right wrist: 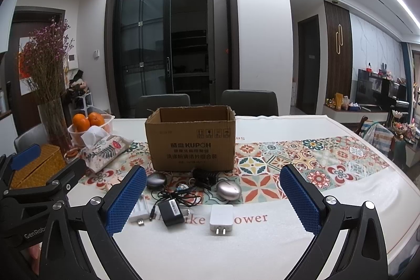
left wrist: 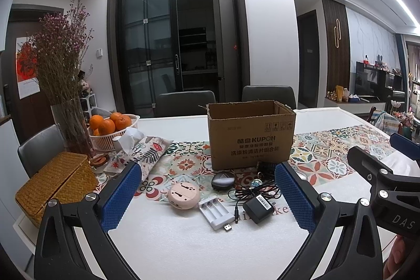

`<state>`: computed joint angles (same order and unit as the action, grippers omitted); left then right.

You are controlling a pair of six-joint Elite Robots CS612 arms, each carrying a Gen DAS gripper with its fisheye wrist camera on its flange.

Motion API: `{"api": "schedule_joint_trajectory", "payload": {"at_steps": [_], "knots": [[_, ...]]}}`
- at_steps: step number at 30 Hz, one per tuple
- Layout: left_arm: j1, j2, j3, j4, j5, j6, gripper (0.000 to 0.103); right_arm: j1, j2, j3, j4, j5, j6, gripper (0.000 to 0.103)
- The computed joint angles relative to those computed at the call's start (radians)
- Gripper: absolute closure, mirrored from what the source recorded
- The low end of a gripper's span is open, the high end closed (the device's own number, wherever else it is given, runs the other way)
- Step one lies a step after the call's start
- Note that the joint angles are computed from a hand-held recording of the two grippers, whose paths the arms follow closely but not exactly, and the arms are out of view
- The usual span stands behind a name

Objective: Organize rigid objects

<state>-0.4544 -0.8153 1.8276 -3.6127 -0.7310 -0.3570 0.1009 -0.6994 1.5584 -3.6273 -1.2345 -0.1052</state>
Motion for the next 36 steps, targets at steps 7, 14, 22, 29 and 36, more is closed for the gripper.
{"api": "schedule_joint_trajectory", "payload": {"at_steps": [7,14,22,29,36], "knots": [[0.0,0.0,0.0,0.001,-0.001,-0.001,0.0,0.0,0.0,0.0,0.002,0.0,-0.002,0.0],[0.002,0.004,-0.005,0.021,-0.014,-0.005,0.0,-0.001,0.003,-0.005,0.016,0.001,-0.005,0.0],[0.021,0.008,-0.022,0.093,-0.085,-0.026,0.0,-0.001,0.013,-0.027,0.075,-0.014,-0.004,0.0],[0.039,0.034,-0.055,0.144,-0.169,0.034,0.0,-0.003,0.03,-0.054,0.139,-0.034,-0.011,0.0],[0.057,0.068,-0.091,0.153,-0.253,0.127,0.0,-0.007,0.053,-0.091,0.225,-0.027,0.011,0.0]]}}
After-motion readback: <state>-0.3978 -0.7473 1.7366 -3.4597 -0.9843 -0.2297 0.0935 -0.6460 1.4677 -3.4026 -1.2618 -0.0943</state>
